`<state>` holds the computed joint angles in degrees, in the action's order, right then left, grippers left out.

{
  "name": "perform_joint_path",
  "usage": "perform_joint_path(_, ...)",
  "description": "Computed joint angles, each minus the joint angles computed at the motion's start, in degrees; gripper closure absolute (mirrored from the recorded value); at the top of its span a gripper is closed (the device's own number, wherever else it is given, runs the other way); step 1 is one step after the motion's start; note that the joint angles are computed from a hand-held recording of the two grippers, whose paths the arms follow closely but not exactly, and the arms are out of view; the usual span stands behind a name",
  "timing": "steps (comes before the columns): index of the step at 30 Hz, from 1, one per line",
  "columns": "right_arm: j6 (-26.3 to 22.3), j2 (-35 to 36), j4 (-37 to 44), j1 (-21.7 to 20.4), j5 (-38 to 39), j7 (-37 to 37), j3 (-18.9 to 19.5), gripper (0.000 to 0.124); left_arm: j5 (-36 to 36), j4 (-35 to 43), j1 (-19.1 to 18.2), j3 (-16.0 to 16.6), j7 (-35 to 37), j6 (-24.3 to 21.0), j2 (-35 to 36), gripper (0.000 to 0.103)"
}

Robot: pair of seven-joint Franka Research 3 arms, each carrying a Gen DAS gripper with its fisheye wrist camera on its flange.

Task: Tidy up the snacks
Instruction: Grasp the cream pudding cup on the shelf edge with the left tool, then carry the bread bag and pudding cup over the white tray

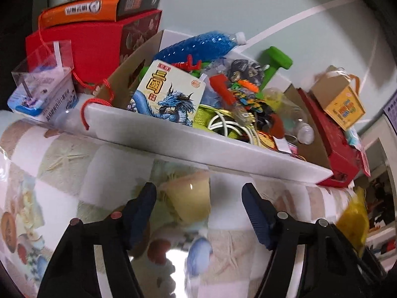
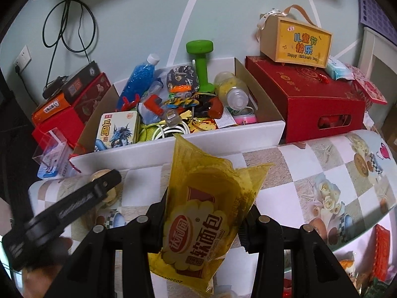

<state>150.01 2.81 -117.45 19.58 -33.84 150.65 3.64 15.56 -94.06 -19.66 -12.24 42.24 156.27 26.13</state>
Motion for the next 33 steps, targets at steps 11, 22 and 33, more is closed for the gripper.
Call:
perform_joint_path(11, 0.2, -0.6, -1.9, -0.1, 1.3, -1.0, 0.0, 0.077, 4.4, -2.5, -1.6, 2.3, -4.1, 3.0, -0.9, 0.056)
perform_joint_path(22, 0.5, -9.2, -9.5, -0.7, 2.6, 0.4, 3.9, 0.077, 7.5, -19.1, -2.2, 2.2, -15.8, 9.9, -13.8, 0.055)
perform_joint_path(33, -3.7, -22.1, -18.7, -3.0, 9.1, -0.8, 10.2, 0.077, 14.2, -29.9, -1.4, -2.5, -26.6, 10.8, -26.7, 0.055)
